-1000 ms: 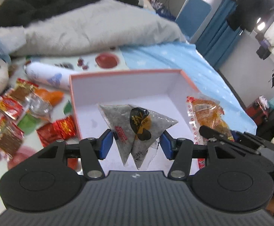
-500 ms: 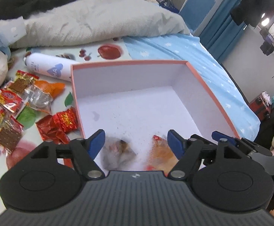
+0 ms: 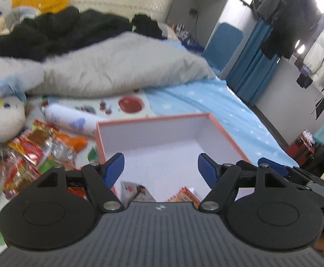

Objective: Organize snacks
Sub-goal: 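Withdraw both tools from the box back toward the snack pile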

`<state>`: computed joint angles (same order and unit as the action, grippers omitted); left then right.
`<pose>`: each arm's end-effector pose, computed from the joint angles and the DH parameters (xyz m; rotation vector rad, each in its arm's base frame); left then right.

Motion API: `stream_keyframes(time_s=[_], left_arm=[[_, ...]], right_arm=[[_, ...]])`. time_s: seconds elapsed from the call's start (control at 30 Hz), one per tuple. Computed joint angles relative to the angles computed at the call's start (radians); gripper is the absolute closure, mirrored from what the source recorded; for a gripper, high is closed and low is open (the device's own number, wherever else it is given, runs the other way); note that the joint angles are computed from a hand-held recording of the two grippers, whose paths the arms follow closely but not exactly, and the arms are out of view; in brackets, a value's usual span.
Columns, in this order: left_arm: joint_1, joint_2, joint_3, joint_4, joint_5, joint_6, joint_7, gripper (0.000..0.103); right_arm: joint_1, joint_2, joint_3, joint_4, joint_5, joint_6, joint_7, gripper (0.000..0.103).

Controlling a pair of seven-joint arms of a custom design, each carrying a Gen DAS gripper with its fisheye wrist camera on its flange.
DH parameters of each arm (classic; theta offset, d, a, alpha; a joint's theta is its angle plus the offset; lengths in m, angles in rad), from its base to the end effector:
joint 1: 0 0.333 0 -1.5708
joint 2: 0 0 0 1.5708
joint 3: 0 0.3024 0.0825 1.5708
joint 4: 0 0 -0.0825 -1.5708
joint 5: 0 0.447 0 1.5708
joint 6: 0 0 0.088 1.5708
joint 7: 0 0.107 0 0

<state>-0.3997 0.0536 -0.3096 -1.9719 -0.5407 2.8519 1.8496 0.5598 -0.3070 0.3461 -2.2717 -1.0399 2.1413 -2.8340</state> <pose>0.5290 -0.4138 0.4949 -1.3680 2.3776 -1.2811 0.3617 0.4118 0.4740 -1.2342 1.9398 -0.9622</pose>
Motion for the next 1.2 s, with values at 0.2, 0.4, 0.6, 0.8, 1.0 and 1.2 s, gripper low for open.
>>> stream_keyframes(time_s=[0.2,0.4,0.6,0.8,1.0,1.2], left_arm=[[0.001,-0.080,0.001,-0.069,-0.085,0.079,0.081,0.026],[-0.008,-0.153,0.017,-0.154,-0.167,0.126,0.145,0.026],[-0.031,-0.223,0.046,-0.237,-0.272,0.166,0.221,0.026],[-0.064,-0.297,0.080,-0.322,-0.353,0.210,0.292,0.026],[-0.059,-0.354,0.096,-0.400,-0.362,0.210,0.267,0.026],[-0.039,-0.404,0.101,-0.473,-0.327,0.212,0.224,0.026]], right_arm=[[0.012,0.018,0.033,0.050,-0.075,-0.068,0.021,0.038],[0.030,0.034,0.038,0.071,-0.133,-0.047,0.051,0.038],[0.051,0.082,0.044,0.117,-0.177,-0.056,0.048,0.038],[0.083,0.135,0.037,0.159,-0.201,-0.050,0.044,0.038],[0.120,0.195,0.027,0.206,-0.215,-0.054,0.050,0.038],[0.158,0.247,0.009,0.242,-0.214,-0.057,0.048,0.038]])
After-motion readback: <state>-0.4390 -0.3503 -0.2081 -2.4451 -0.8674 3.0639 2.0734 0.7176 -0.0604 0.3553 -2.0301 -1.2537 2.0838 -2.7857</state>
